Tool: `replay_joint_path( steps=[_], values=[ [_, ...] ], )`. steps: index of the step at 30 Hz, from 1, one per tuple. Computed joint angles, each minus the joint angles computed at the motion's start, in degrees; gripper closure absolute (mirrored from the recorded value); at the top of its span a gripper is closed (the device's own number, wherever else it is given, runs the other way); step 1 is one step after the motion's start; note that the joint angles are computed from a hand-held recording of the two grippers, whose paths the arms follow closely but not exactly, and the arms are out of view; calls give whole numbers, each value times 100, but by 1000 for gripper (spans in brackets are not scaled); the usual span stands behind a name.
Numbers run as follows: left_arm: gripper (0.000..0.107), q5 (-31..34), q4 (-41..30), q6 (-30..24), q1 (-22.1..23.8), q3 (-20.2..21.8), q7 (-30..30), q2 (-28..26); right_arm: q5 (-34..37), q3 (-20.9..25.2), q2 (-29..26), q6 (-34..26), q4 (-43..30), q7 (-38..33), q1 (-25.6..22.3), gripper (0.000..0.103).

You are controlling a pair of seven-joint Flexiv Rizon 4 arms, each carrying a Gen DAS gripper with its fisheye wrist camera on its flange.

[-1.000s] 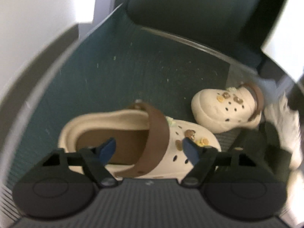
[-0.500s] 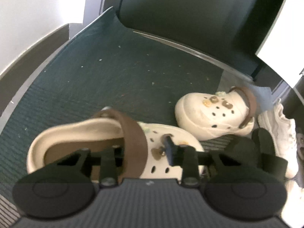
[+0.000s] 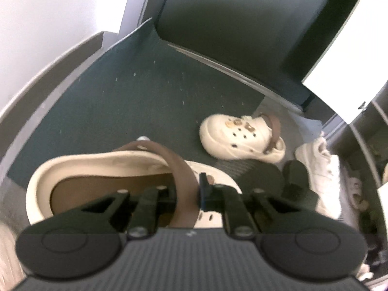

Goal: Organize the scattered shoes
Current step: 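Lift the clog with the left tool and carry it toward the sneakers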

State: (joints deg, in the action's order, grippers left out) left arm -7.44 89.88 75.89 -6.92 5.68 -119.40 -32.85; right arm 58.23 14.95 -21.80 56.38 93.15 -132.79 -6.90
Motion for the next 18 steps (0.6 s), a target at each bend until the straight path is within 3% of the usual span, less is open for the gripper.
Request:
replay_joint_path(
  steps=[3, 5, 9, 10, 13, 18],
  values=[
    [92, -174, 711, 482, -170, -40, -489, 397, -146, -22, 265, 214, 279, -102, 92, 0],
    [92, -204, 943, 529, -282, -10, -687, 554, -295, -66, 422, 408, 482, -226, 159, 0],
    [92, -101, 1254, 493, -373, -110, -648, 708, -1154, -376, 583, 538, 818, 394, 359, 0],
    [92, -47, 1285, 485, -395, -116, -600, 711, -1627, -503, 604, 420, 873, 730, 444, 0],
    [92, -141, 1546, 721, -389, -224, -670, 696, -2325, -585, 631, -271, 697, 856, 370, 0],
    [91, -108, 1772, 810, -621, -21, -916, 759, -2630, -556, 621, -803, 312, 266, 245, 0]
  ],
)
